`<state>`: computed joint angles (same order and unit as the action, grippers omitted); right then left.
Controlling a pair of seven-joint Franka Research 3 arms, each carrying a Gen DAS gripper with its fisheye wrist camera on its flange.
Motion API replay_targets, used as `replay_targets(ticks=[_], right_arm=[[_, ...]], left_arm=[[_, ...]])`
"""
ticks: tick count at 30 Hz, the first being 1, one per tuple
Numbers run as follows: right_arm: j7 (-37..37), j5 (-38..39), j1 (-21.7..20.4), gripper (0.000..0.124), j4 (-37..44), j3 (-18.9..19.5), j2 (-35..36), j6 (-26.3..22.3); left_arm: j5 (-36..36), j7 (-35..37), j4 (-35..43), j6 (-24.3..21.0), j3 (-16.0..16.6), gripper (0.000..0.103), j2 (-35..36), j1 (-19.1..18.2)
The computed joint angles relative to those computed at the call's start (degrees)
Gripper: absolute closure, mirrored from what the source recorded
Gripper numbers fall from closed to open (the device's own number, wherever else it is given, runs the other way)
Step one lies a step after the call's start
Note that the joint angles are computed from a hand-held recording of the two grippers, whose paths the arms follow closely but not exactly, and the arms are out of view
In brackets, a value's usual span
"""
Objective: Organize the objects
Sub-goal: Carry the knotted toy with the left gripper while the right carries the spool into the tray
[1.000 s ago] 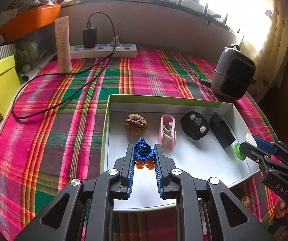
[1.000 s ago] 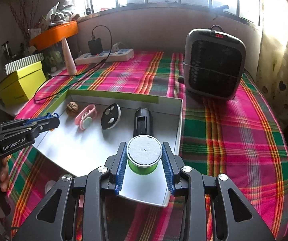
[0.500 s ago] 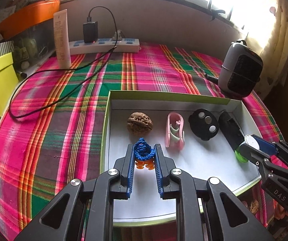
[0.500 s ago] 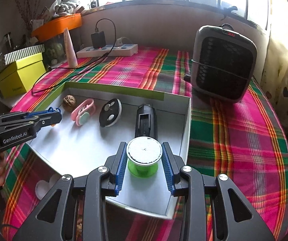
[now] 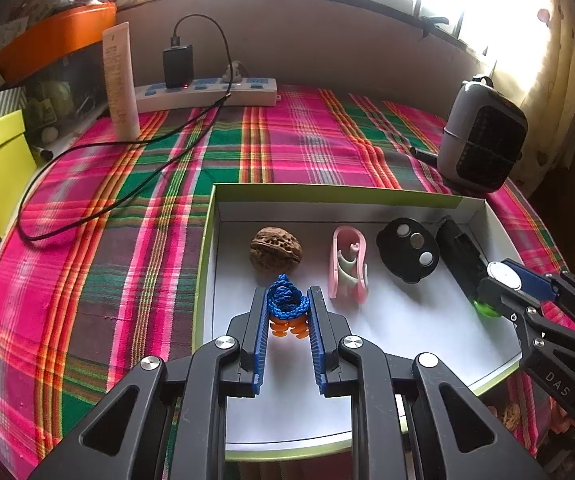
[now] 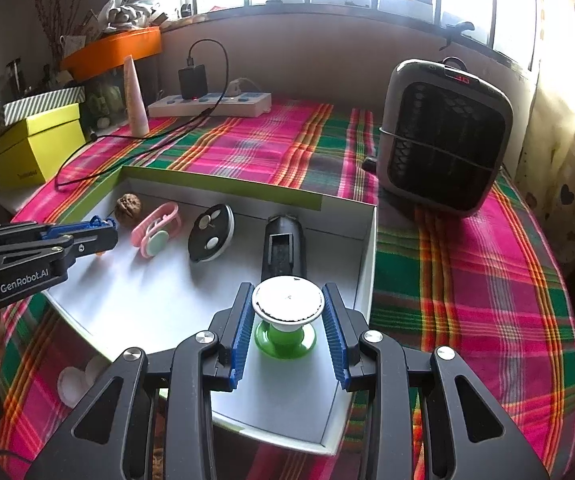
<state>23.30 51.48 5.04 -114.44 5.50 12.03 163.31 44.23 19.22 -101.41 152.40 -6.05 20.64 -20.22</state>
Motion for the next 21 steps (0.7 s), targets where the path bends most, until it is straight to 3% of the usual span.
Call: replay_targets(ticks=[21], right_arm=[[0.62,-0.92,0.36,0.088,-1.21,-0.29,-0.74,0.37]], left_arm=[[3.01,-0.64,0.84,-2.36,0.31,0.084,0.39,-1.05]])
